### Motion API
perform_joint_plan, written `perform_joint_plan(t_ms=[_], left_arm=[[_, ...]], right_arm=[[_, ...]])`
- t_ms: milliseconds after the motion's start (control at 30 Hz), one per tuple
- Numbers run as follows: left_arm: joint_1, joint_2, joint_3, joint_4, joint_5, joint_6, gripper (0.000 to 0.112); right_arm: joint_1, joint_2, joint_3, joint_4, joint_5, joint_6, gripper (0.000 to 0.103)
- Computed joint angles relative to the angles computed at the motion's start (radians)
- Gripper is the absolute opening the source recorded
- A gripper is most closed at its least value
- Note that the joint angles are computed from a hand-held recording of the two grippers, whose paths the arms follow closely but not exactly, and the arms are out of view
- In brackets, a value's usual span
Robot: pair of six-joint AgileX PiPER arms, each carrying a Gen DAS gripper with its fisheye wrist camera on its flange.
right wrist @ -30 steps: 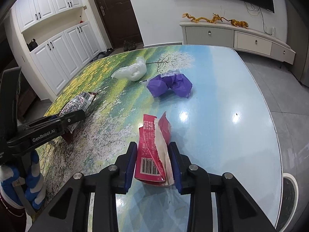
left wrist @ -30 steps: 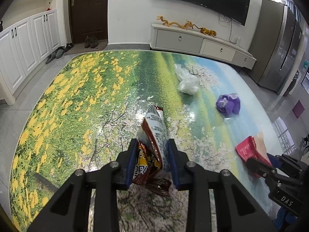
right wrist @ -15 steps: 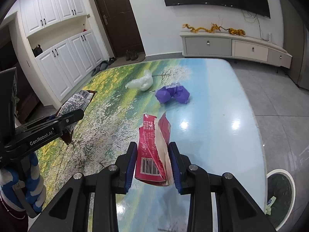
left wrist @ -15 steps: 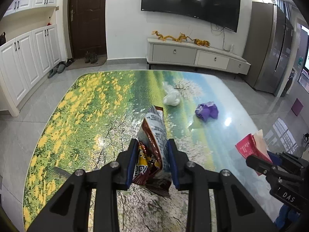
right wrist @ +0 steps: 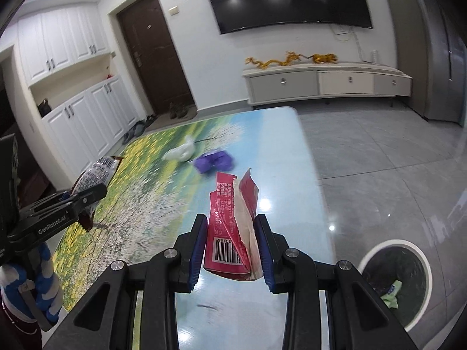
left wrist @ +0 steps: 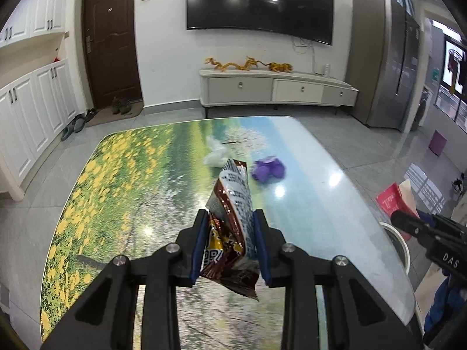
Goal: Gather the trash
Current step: 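Carry both bags to the round bin and open both grippers over it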
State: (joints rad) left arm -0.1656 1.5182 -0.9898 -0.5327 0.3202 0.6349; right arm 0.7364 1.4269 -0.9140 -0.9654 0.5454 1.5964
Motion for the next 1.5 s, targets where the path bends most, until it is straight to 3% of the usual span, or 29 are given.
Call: perform_joint_plan(t_ms=[367,567,733,1000,1300,1333,1433,1500], left_arm=[[-0.279,0.065,-0.091,0.257,0.05,-0.261,0.029],[-0.461,0.192,-0.222,0.313,0.115,-0.304,0.029],[-0.578,0.329,-0.368,0.332,0.175,-0.34,0.03],[-0.699,0.574,-0.669,0.361,0.312,-0.43,0.03],[-0.722,0.785,-0.95,0.278,0.454,-0.427,0.033],[-0.721,0.809,-0.987,0.256,0.477,-0.419,0.035],[-0.708,0.839,-1.03,0.189,0.504,-0.399,0.064],[-0.701,0.836,-1.023,0.151,0.499,-0.375,0.066]], right_arm=[[-0.129,-0.273,0.282,-0.031,0.03,0.113,0.032],[-0.291,-0.426,0.416,0.067,0.044,0.012,0.032],[-0.479,-0.497,0.494,0.177,0.003,-0.148,0.032],[-0.802,-0.444,0.568,0.365,-0.189,-0.445,0.032],[-0.977,-0.297,0.578,0.414,-0.339,-0.572,0.034],[-0.973,-0.276,0.576,0.355,-0.341,-0.508,0.034],[-0.993,-0.226,0.575,0.244,-0.363,-0.404,0.036],[-0.992,-0.211,0.576,0.174,-0.36,-0.332,0.048]])
